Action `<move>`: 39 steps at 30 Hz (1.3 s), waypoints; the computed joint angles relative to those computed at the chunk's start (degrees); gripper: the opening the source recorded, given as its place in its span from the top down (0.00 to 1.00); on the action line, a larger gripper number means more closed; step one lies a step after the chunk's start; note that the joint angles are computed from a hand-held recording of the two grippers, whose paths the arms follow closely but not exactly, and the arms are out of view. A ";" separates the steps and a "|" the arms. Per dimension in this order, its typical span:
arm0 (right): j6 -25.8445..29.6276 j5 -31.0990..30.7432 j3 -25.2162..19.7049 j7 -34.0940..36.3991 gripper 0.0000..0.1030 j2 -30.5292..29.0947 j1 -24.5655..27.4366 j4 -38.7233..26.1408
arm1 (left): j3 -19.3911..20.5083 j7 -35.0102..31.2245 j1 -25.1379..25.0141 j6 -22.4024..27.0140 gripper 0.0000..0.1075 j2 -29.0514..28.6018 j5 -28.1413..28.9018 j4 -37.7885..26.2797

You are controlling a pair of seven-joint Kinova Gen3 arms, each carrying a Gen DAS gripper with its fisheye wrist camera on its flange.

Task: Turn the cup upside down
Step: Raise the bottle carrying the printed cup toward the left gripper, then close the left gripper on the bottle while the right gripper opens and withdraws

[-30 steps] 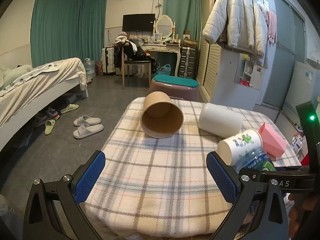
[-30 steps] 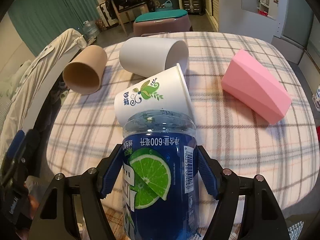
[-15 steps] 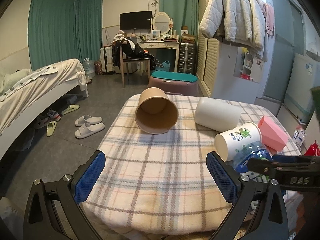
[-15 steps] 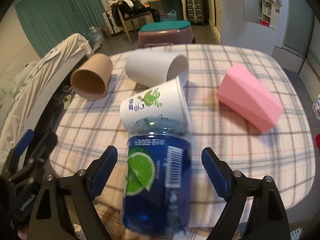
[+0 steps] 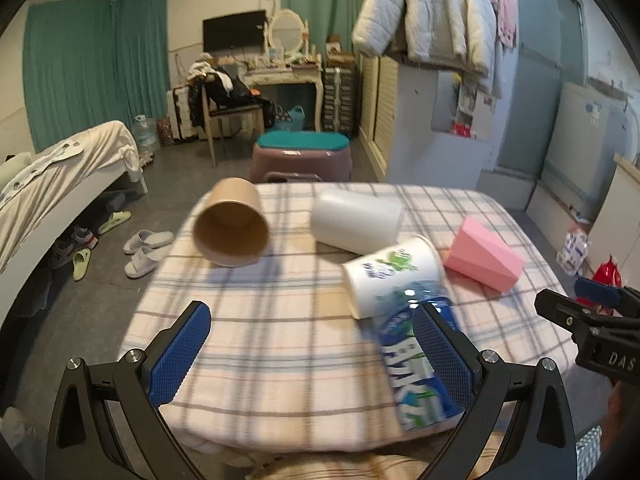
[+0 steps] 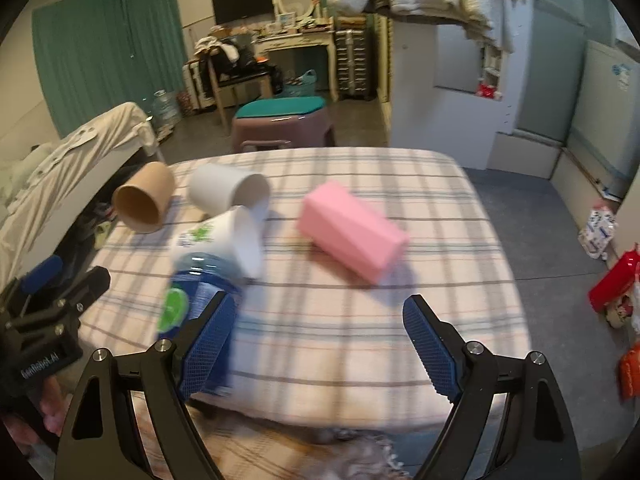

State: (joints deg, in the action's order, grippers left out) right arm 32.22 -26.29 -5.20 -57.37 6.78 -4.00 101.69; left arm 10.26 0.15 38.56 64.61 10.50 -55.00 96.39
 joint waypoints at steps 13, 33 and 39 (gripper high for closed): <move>2.00 -7.27 -0.33 11.49 0.16 4.95 7.00 -3.88 | -3.77 -15.24 0.43 -0.31 0.04 9.39 11.64 -15.13; 6.03 -7.47 -2.05 11.68 0.16 10.64 10.58 -8.33 | -7.52 -28.72 -3.91 1.75 0.28 14.99 29.21 -24.83; 6.14 -8.19 -2.35 12.53 0.16 10.36 11.41 -7.75 | -7.88 -28.61 -3.82 0.93 0.34 13.42 29.98 -23.92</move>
State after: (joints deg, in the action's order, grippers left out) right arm 38.35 -34.48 -7.56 -44.84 17.14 7.41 93.93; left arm 2.38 -28.47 34.74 65.55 23.92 -25.02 72.47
